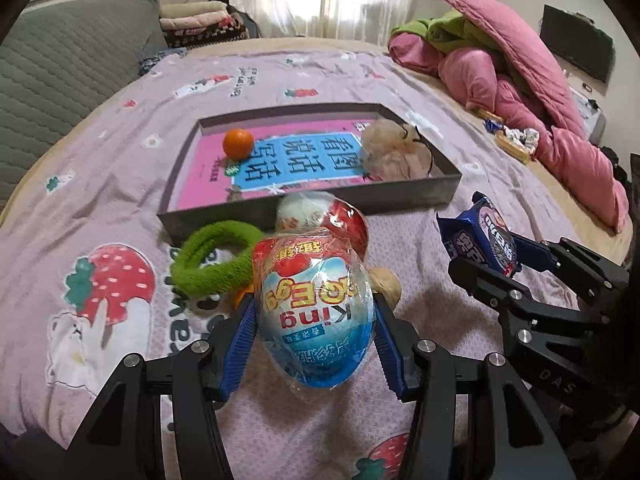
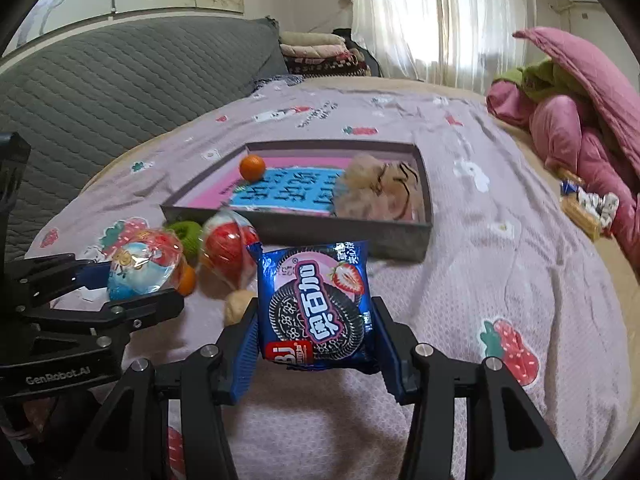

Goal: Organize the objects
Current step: 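Lift the blue egg and biscuit packet and carry them toward the grey tray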

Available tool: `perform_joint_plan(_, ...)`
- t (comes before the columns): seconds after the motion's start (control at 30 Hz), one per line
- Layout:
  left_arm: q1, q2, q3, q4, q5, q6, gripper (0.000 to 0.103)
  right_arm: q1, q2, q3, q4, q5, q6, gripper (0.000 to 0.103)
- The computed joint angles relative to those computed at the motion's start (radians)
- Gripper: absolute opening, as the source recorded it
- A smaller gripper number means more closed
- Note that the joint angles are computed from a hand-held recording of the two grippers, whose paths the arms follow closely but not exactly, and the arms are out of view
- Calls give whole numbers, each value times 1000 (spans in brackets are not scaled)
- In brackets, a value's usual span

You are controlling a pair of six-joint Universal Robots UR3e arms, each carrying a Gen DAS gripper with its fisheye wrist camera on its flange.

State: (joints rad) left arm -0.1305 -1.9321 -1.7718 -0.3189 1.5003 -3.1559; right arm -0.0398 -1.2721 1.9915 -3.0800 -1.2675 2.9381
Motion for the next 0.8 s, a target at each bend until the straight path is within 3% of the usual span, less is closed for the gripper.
perform_joint_plan(0.8,84,200,-116,19,-27,-1,57,116,-128,-46,51,-109,45,51)
